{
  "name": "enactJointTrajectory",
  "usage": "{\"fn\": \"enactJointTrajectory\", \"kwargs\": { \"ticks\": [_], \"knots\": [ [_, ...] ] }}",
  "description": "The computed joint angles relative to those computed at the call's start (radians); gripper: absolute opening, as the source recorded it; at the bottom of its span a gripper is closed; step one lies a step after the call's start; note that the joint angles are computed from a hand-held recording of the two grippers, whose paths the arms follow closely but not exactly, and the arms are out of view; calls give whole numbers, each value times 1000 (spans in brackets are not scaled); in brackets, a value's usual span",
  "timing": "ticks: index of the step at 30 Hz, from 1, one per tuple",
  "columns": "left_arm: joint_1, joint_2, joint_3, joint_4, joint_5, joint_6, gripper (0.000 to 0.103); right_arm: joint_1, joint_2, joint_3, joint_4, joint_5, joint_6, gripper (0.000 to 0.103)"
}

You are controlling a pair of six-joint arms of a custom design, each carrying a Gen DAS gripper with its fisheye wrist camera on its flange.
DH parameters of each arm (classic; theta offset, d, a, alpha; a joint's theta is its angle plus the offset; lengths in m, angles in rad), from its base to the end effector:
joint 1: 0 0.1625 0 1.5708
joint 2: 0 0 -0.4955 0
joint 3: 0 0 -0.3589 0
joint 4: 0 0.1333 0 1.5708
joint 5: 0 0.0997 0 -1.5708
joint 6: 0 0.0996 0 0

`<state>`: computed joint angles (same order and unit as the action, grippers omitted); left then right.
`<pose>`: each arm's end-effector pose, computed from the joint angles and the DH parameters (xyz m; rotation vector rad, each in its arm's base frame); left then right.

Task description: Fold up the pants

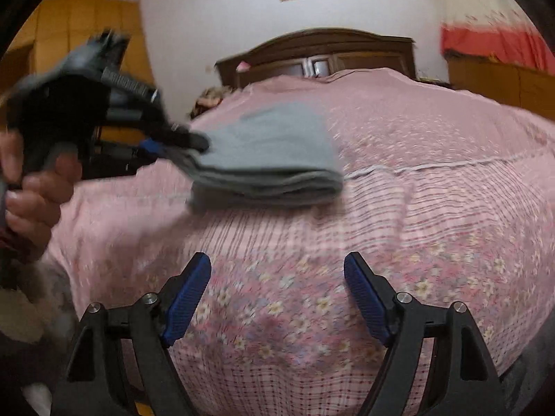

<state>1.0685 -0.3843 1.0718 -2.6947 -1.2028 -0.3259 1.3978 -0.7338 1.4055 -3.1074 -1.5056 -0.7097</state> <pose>-0.2689 -0.8408 0.0784 0.1350 2.8737 -0.7987 0.0018 -0.8015 0.2824 0.7282 -2.5003 1.1230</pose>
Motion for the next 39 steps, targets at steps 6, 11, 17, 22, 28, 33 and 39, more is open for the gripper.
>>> {"fn": "enactJointTrajectory", "kwargs": {
  "ticks": [6, 11, 17, 22, 28, 33, 39],
  "knots": [
    [-14, 22, -93, 51, -22, 39, 10, -3, 6, -3, -135, 40, 34, 81],
    [-42, 47, -173, 94, -60, 121, 10, 21, 38, -15, -278, 37, -61, 81],
    [-72, 91, -303, 211, -96, 258, 10, 46, 111, -74, -435, -15, -156, 81],
    [-72, 128, -405, 296, -130, 284, 10, 55, 160, -131, -456, -55, -168, 82],
    [-77, 153, -488, 379, -150, 333, 10, 71, 250, -325, -312, -114, -194, 83],
    [-78, 148, -489, 395, -140, 374, 10, 73, 285, -455, -197, -264, -28, 83],
    [-49, 89, -339, 286, -143, 328, 10, -2, 211, -430, -19, -140, 236, 96]
  ]
}}
